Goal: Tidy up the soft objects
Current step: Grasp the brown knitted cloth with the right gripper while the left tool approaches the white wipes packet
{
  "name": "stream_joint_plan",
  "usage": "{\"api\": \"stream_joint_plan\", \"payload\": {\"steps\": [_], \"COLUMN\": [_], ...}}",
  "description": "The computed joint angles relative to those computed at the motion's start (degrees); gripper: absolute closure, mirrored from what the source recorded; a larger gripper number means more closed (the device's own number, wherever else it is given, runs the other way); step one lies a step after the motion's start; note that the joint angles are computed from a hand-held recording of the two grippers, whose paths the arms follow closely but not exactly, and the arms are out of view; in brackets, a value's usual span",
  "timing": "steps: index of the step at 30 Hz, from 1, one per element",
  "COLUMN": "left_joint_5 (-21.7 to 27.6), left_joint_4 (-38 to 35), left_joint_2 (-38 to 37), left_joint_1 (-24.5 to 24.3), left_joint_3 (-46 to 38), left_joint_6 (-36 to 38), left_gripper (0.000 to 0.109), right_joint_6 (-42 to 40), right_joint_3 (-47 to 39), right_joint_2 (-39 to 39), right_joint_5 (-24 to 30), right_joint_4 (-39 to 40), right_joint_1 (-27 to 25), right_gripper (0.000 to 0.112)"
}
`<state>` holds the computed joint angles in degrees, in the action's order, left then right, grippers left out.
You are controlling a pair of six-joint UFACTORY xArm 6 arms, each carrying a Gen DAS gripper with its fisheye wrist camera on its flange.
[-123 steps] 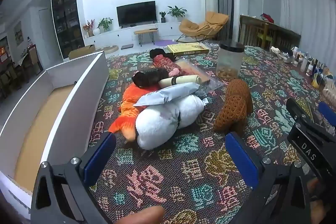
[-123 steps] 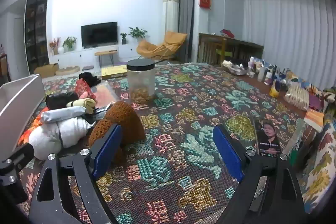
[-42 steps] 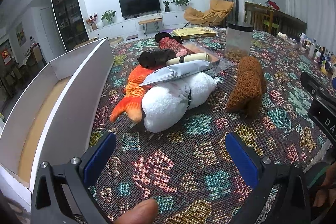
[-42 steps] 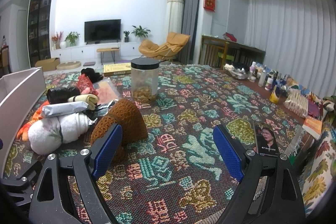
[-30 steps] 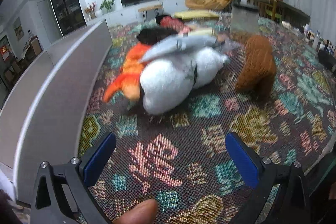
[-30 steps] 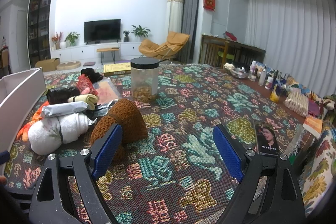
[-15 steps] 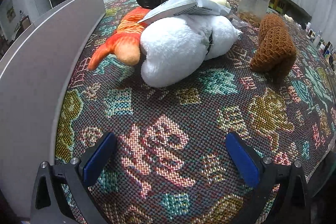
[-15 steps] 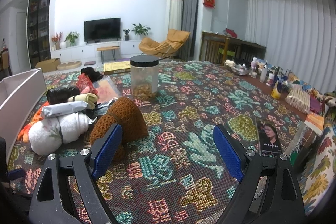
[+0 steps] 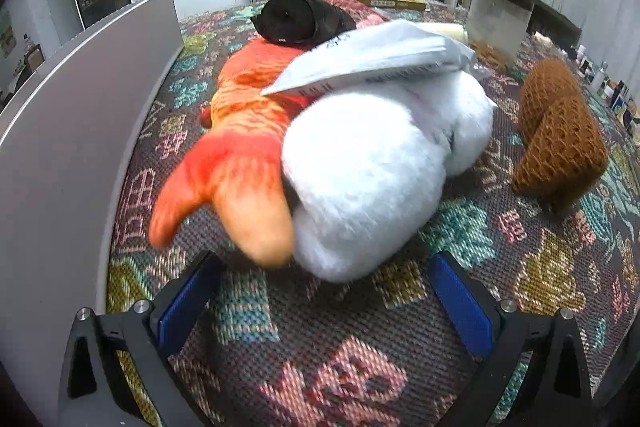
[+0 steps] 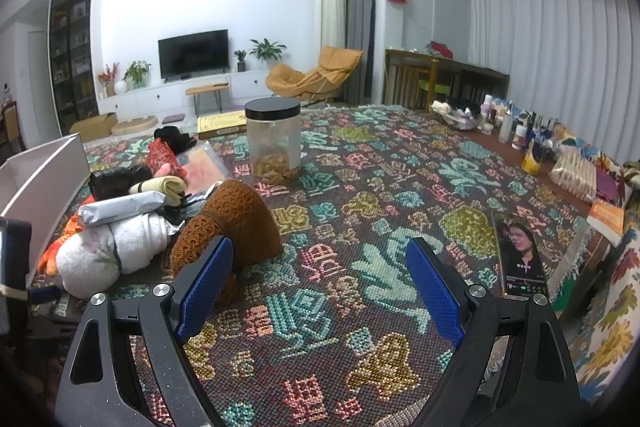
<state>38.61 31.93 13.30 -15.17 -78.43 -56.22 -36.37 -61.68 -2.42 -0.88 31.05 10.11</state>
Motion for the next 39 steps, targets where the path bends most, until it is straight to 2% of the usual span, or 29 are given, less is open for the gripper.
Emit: {"api": "stream_joint_plan", "payload": {"steps": [4,6,7,10,11,14,15,16,18,21,22,24,27,29,33,34,36,39], "left_joint_5": [-0.99,-1.32,-1.25,-1.50,-1.51,-1.45,-1.39,-1.45,-1.63,-1.69,-1.54,-1.53,-1.49,-1.49,-1.51,-1.53,-1.62,-1.54], "left_joint_4": [0.89,0.97,1.10,1.22,1.25,1.29,1.48,1.53,1.62,1.89,1.97,2.00,2.01,2.01,1.88,1.80,1.71,1.66], "left_joint_2": [-0.45,-0.75,-0.79,-0.99,-1.00,-0.88,-1.20,-1.28,-1.43,-1.67,-1.69,-1.73,-1.73,-1.73,-1.68,-1.71,-1.80,-1.83], "left_joint_1": [0.13,0.15,0.12,0.15,0.13,0.21,-0.02,-0.01,0.01,-0.11,-0.19,-0.20,-0.22,-0.22,-0.20,-0.21,-0.23,-0.31], "left_joint_3": [0.98,1.45,1.50,1.86,1.87,1.70,2.04,2.16,2.39,2.74,2.73,2.76,2.75,2.75,2.67,2.70,2.85,2.88], "left_joint_6": [-0.68,-0.83,-0.94,-1.17,-1.21,-1.21,-1.64,-1.72,-1.89,-2.25,-2.33,-2.39,-2.40,-2.40,-2.26,-2.11,-1.90,-1.71], "left_gripper": [0.006,0.006,0.006,0.006,0.006,0.006,0.006,0.006,0.006,0.006,0.006,0.006,0.006,0.006,0.006,0.006,0.006,0.006], "right_joint_6": [7.23,8.54,7.29,2.66,2.96,6.76,7.45,8.09,10.38,21.87,26.77,33.95,37.45,35.23,18.04,15.23,10.46,12.02], "right_joint_3": [-2.30,-5.62,-8.72,-16.53,-18.39,-30.48,-33.16,-35.45,-38.74,-41.72,-42.97,-46.35,-46.31,-44.55,-38.66,-39.15,-40.74,-50.54], "right_joint_2": [1.67,3.54,5.15,9.23,10.45,18.72,20.69,23.00,25.40,28.15,28.98,30.62,30.08,28.81,24.95,24.75,25.98,33.35], "right_joint_5": [5.44,12.38,18.14,30.52,32.18,42.09,43.65,43.30,43.31,35.73,33.52,33.06,32.94,34.05,35.78,37.04,38.16,43.57], "right_joint_4": [-8.28,-10.95,-10.34,-3.21,-2.60,-7.40,-9.45,-11.51,-8.43,-8.12,-10.60,-17.02,-24.09,-22.79,-10.45,-9.43,-11.79,-22.40], "right_joint_1": [-1.41,-1.99,-2.20,-2.62,-2.43,-0.69,-0.21,0.10,-1.43,-5.56,-6.89,-8.93,-10.58,-11.11,-10.52,-10.16,-8.74,-7.78], "right_gripper": [0.022,0.022,0.022,0.022,0.022,0.022,0.022,0.023,0.024,0.023,0.023,0.022,0.022,0.022,0.022,0.022,0.022,0.022]}}
